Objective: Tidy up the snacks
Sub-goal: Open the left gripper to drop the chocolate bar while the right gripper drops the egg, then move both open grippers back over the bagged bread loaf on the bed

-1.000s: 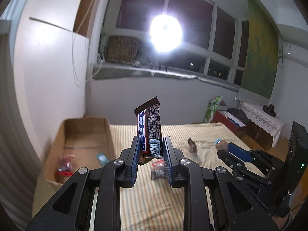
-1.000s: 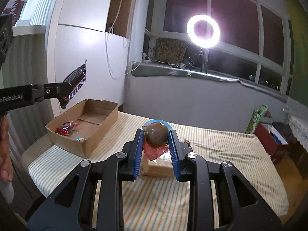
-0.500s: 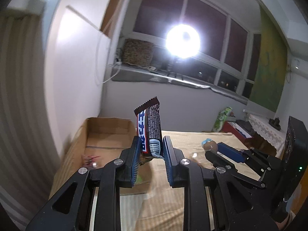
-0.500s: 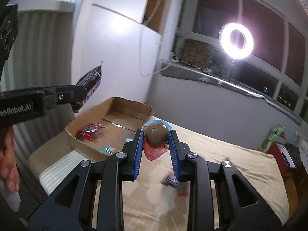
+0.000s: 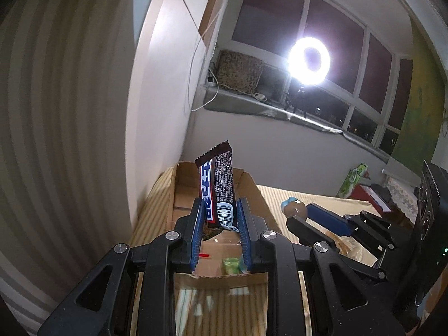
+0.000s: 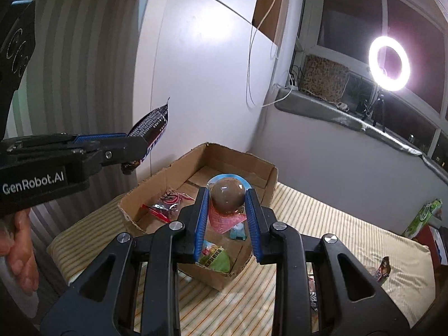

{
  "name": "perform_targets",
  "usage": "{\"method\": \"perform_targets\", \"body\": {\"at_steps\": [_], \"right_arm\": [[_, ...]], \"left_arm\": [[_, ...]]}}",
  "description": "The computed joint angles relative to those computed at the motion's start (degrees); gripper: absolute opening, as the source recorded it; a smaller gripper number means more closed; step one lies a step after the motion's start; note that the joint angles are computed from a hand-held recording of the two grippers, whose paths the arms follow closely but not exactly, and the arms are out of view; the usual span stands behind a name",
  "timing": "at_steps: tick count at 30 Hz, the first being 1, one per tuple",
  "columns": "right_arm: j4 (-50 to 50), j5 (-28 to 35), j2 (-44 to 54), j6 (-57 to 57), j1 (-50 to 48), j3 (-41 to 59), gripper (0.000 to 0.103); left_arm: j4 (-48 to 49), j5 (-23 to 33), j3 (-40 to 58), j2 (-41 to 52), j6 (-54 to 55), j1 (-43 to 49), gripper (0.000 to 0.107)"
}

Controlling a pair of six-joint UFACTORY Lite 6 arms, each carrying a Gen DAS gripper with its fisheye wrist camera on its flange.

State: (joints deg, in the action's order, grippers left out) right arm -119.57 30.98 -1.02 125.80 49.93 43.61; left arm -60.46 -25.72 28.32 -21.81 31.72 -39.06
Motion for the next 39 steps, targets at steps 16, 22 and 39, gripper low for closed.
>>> {"method": "perform_targets", "body": {"at_steps": [16,22,39], "right_arm": [[-30.51,-5.58,12.3,27.55,-11.1,3.1,0.028],[-34.58,-4.22,16.67,31.27,-11.91,4.13,0.046],[-27.79,-4.2,18.46,28.06,-7.2,5.74,0.051]], "left_arm": [[20.34,3.06,10.17,20.47,-19.11,4.82,0.022],[23.68,3.57,13.46,27.0,-21.74,5.63,0.044],[33.88,3.37,-0.67,11.4,-36.55,13.26,0.066]]}}
